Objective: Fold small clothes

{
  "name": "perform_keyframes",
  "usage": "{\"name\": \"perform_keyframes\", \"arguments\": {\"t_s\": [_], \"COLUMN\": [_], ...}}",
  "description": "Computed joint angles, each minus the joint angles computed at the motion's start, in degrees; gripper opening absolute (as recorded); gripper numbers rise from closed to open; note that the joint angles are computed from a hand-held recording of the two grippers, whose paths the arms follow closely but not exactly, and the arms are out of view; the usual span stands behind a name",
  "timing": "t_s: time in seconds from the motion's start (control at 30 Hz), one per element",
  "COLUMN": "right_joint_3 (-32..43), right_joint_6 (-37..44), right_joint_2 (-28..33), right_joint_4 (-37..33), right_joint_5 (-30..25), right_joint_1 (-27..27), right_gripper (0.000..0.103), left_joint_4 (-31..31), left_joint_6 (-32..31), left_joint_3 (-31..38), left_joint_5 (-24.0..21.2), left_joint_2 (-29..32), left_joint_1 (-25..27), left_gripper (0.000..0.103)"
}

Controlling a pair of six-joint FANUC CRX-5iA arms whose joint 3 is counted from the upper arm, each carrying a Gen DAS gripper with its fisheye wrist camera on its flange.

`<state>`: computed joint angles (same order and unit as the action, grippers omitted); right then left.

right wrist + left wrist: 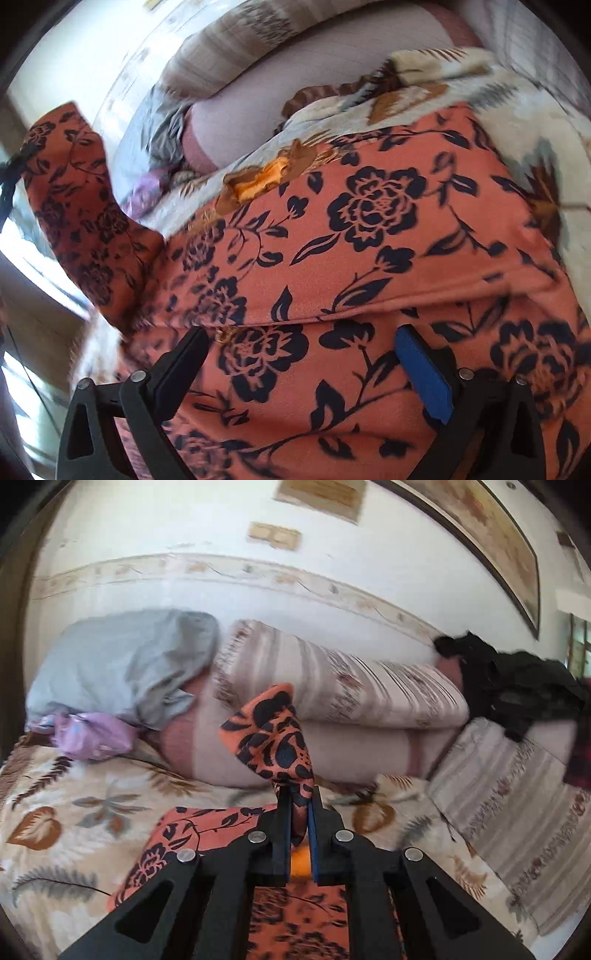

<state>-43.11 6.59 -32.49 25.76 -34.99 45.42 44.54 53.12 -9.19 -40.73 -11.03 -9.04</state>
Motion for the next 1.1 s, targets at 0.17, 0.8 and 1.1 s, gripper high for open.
{"name": "perform_keyframes", "arguments": {"t_s": [0.17,0.8,1.1], "right_joint_3": [-7.21,15.20,20.33], "right_joint_6": [-18.21,8.74,0.54], "right_joint_2": [-15.06,8.33,11.18], "right_joint_4": [8.98,-29.04,-3.13], "right_joint_5": [-4.15,-5.90,-19.79], "right_joint_1": [4.04,-21.40,-10.67], "right_gripper": [0.102,0.080,0.007], "left_joint_4": [-18.80,-12.32,-5.99], "left_joint_6": [8.95,11.36,6.09], "left_joint_3": [5.83,-17.15,-19.32], "left_joint_5": [-12.55,-9.04,-8.57], "left_joint_2": [6.82,-4.94,-8.06], "left_joint_1": [-6.30,23.92,26.71], "left_gripper": [0.086,0.086,0.086]}}
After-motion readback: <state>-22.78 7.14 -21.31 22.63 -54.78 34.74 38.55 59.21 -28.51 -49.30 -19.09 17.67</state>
